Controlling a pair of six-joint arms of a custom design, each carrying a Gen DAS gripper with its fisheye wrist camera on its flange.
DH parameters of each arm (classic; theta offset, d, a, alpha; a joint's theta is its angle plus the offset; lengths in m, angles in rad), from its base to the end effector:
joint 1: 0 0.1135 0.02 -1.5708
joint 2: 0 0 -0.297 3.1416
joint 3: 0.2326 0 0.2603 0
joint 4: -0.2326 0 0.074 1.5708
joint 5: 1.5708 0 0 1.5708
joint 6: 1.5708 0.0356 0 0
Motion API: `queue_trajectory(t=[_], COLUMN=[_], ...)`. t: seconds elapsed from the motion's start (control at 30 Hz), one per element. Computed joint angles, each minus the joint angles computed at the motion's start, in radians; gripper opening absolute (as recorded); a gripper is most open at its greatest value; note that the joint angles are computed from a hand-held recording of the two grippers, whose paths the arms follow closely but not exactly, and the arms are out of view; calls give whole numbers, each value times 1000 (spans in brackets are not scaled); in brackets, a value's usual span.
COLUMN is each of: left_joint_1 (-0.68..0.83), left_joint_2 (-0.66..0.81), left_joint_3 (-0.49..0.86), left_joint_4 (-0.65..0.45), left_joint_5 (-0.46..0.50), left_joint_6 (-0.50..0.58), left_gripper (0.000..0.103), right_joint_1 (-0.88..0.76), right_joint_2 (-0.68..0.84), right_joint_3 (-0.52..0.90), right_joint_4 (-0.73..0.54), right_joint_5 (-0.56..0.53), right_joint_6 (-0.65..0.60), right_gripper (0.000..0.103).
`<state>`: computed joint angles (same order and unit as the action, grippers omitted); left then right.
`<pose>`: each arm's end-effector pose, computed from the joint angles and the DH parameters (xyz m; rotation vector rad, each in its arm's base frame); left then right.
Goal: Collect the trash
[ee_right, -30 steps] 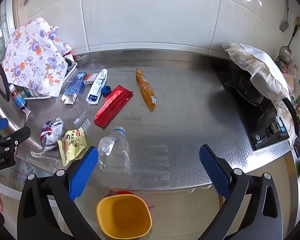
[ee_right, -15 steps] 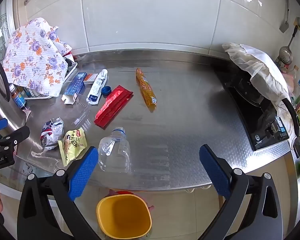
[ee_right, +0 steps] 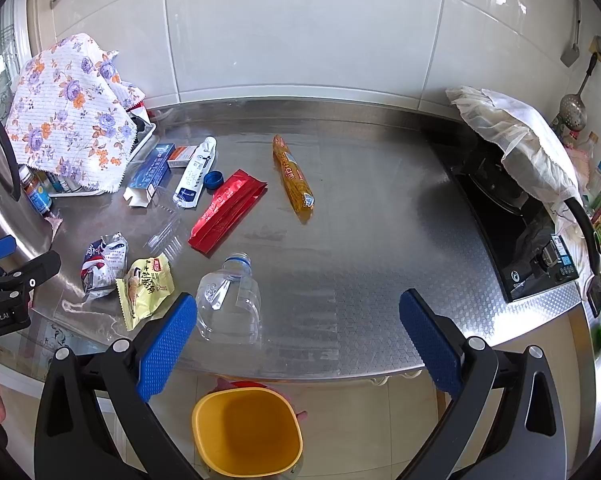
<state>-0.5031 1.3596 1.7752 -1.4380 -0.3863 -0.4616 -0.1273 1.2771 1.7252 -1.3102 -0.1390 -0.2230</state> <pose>0.2001 -0.0948 0.4698 -0.0850 2.4840 0.1062 0.2064 -0.0214 0.4787 -0.1781 2.4152 0.0099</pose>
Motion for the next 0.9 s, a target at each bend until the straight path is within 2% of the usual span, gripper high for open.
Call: queue_trajectory(t=[0.9], left_joint_1=[-7], left_joint_2=[6], left_joint_3=[11], left_joint_4=[-9], left_joint_5=[-9], left_joint_6=[14], left_gripper=[98], right_joint_1=[-16], right_joint_2=[9], right_joint_3=[18], right_joint_4=[-8], right_joint_5=[-4], right_joint_6=[-23], right_gripper=[100])
